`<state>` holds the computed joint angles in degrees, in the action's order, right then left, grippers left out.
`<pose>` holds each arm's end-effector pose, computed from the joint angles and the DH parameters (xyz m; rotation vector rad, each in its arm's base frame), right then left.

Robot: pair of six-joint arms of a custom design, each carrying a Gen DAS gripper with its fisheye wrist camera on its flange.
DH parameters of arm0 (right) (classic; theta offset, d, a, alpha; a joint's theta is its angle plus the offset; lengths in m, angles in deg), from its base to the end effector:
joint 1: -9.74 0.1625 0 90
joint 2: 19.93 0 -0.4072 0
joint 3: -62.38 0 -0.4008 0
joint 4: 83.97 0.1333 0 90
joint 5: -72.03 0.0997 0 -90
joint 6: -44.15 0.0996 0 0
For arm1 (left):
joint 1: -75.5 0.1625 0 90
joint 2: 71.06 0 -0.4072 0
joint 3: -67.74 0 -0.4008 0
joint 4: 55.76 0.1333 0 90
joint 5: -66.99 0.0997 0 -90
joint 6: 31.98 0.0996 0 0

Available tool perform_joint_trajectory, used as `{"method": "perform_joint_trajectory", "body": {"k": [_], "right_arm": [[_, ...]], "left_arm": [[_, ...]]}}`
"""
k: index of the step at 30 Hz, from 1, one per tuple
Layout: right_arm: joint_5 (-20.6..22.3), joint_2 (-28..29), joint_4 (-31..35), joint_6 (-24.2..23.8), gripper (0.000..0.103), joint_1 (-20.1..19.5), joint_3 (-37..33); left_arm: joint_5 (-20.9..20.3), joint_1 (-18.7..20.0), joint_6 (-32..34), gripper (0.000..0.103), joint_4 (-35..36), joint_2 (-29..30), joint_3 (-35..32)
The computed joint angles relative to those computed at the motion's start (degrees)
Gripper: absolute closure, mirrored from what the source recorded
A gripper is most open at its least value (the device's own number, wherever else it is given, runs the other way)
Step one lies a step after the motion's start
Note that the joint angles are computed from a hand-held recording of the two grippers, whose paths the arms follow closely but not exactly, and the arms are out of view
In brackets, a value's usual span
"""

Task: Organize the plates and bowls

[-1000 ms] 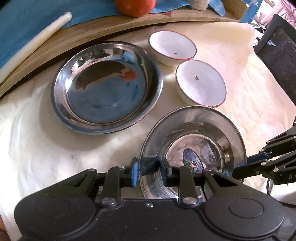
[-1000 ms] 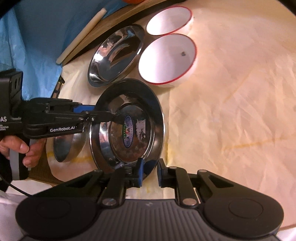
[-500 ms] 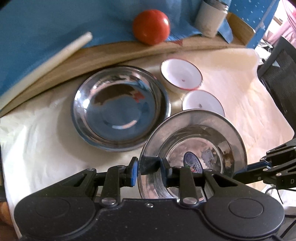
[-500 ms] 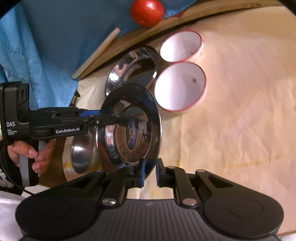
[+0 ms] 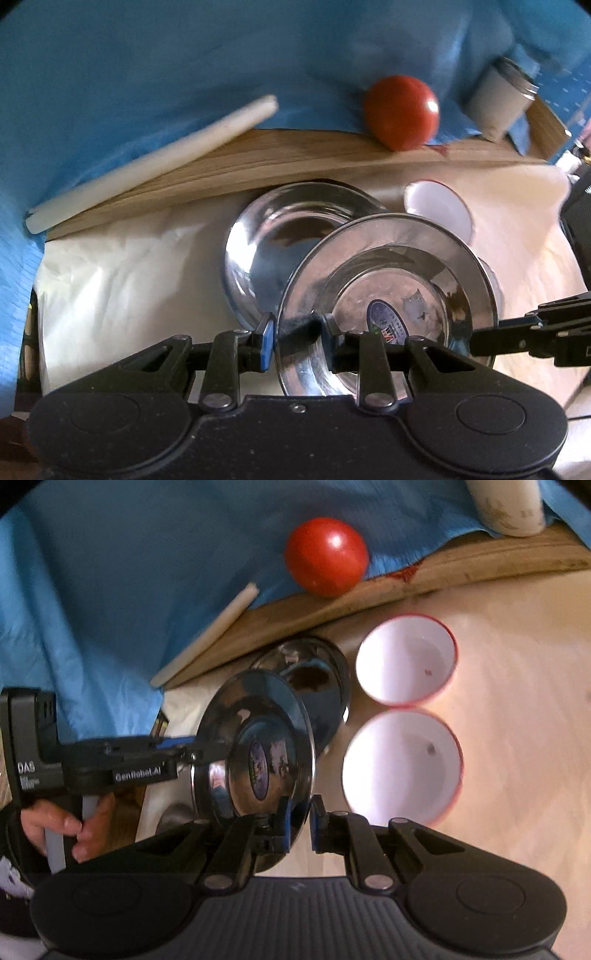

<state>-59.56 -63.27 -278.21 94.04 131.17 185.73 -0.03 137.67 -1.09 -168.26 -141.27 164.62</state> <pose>0.3114 -0.3807 0.0202 -0.6377 -2.5786 1.0862 -0.1226 -0.6011 0.2670 1.3613 2.3785 0.1146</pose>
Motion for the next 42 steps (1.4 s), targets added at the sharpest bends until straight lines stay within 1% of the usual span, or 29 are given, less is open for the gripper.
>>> {"method": "perform_joint_trajectory", "body": {"k": [3,8,16,21,26,33,42], "right_arm": [[0.4,0.3,-0.1,-1.5,0.092,-2.0,-1.2],[1.5,0.5,0.1,-3.3,0.092,-4.6,-2.7],[2.8,0.5,2.7,-3.4,0.091,-7.1,-4.4],[2.5,0.0,5.2,-2.6,0.091,-7.0,-5.4],[2.3,-0.6,9.3,-0.7,0.09,-6.8,-6.4],[1.8,-0.6,12.2,1.1,0.089,-6.9,-7.9],[-0.3,-0.2,15.9,1.6,0.089,-7.4,-10.2]], "left_arm": [[1.4,0.3,-0.7,0.075,-1.2,1.9,-1.2],[2.5,0.9,-1.6,0.075,-2.4,4.7,-3.6],[3.8,1.1,-1.9,0.075,-2.5,7.3,-5.4],[4.0,0.9,-2.2,0.074,-2.3,7.9,-6.0],[5.1,1.0,-1.8,0.074,-2.5,8.4,-5.8],[6.0,0.5,-3.5,0.073,-2.7,9.0,-5.0],[6.7,0.1,-2.9,0.073,-8.0,8.7,-2.1]]}}
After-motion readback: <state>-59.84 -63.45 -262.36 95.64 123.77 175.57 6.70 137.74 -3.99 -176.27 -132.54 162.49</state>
